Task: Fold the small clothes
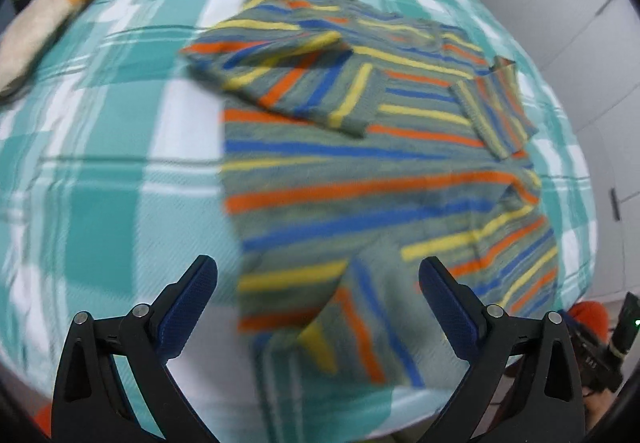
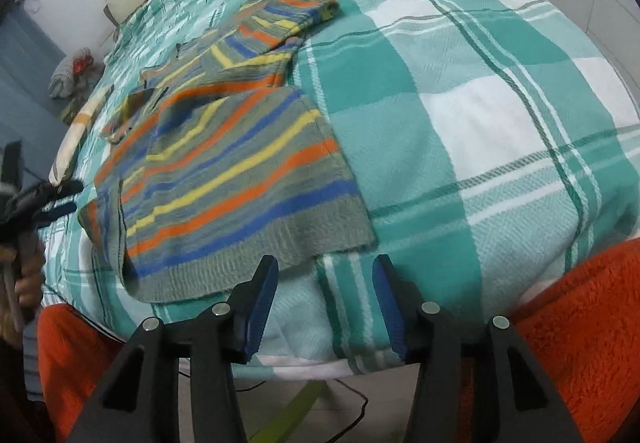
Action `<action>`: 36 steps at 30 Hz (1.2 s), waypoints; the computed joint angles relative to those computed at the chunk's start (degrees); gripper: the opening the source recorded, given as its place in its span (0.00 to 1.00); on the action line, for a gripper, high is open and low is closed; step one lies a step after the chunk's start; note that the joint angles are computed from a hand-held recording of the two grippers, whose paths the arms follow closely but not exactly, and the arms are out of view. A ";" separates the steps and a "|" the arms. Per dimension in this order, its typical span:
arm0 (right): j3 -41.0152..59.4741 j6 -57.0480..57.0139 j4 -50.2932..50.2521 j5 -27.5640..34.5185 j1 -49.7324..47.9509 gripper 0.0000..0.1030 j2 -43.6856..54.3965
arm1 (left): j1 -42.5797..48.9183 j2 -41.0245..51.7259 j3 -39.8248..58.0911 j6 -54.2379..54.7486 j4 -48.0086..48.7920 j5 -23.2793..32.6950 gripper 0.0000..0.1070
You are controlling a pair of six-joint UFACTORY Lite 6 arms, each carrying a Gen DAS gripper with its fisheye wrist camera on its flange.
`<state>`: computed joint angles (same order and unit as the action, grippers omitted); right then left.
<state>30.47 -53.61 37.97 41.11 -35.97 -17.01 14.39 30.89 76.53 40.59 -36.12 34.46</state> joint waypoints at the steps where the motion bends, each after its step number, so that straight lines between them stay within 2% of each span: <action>1: 0.37 -0.30 0.51 -0.40 -0.25 0.48 0.68 | -0.34 0.38 -0.19 4.51 -3.12 0.08 0.92; 2: 0.63 -0.38 0.82 -0.49 -0.82 0.48 0.91 | -0.68 0.30 -1.10 10.51 -6.47 1.36 0.88; 3: 0.69 -0.37 0.84 -0.31 -1.34 0.48 0.75 | -1.37 -0.24 -2.51 16.51 -9.31 5.03 0.82; 5: 1.07 -0.89 1.12 0.32 -2.73 0.48 0.97 | -0.78 -0.49 -4.94 26.18 -9.89 15.50 0.59; 7: 1.53 -0.90 0.88 1.22 -3.69 0.48 0.99 | -0.78 -5.47 -10.75 31.19 -4.95 21.64 0.55; 8: 1.88 -1.19 0.77 1.98 -4.56 0.48 0.80 | -0.60 -11.39 -16.65 35.42 0.56 25.07 0.55; 10: 2.72 -1.42 0.63 2.81 -5.54 0.48 0.62 | 0.28 -22.34 -25.91 38.68 9.37 26.55 0.56; 12: 4.43 -2.27 0.49 4.13 -7.32 0.49 1.39 | 3.99 -34.33 -33.45 40.68 17.46 27.83 0.62; 14: 6.88 -2.63 0.74 5.10 -8.32 0.50 3.88 | 8.30 -41.43 -35.63 39.61 17.88 26.62 0.86; 15: 8.34 -2.80 1.00 5.44 -8.69 0.50 5.55 | 10.75 -42.57 -34.90 38.29 15.99 25.53 0.89; 17: 12.10 -1.83 0.92 4.84 -8.98 0.50 9.61 | 13.43 -41.22 -30.93 33.28 8.80 22.60 0.90; 19: 15.16 0.08 0.31 4.24 -8.44 0.50 12.30 | 13.11 -35.57 -24.91 27.83 0.83 20.37 0.90; 22: 18.26 1.78 0.71 5.72 -7.48 0.50 13.52 | 7.34 -25.48 -16.03 19.43 -2.03 12.20 0.90; 23: 18.21 1.70 0.98 6.14 -6.94 0.50 12.62 | 6.26 -20.97 -11.94 17.50 -2.88 11.41 0.90; 25: 16.46 0.80 1.76 7.12 -6.33 0.51 9.44 | 4.16 -11.76 -4.55 16.41 -5.70 14.92 0.90; 26: 14.92 0.30 2.31 7.21 -6.25 0.53 7.57 | 3.34 -6.14 0.23 16.34 -5.83 19.37 0.91; 28: 11.43 0.27 2.90 6.42 -6.31 0.54 4.59 | 0.93 -0.16 4.37 15.92 -2.27 22.75 0.89; 29: 9.86 0.31 3.12 6.28 -6.60 0.54 3.64 | -0.34 -0.03 3.72 17.72 0.11 25.44 0.87; 31: 7.35 0.40 3.12 6.56 -7.14 0.54 2.63 | -0.54 -6.33 -3.55 24.98 1.94 31.69 0.85; 32: 6.45 0.23 2.88 6.90 -7.47 0.54 2.27 | -0.73 -12.32 -9.54 30.86 5.29 36.66 0.85; 34: 4.93 -1.18 1.79 6.99 -7.97 0.54 1.03 | 0.43 -24.32 -20.15 38.50 14.89 42.25 0.85; 36: 4.57 -1.79 0.77 5.78 -8.04 0.54 0.71 | 2.94 -36.31 -29.09 41.87 23.31 42.74 0.85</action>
<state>35.04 -55.40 38.73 46.89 -44.00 -16.30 17.33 -5.42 47.44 82.46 -12.80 77.20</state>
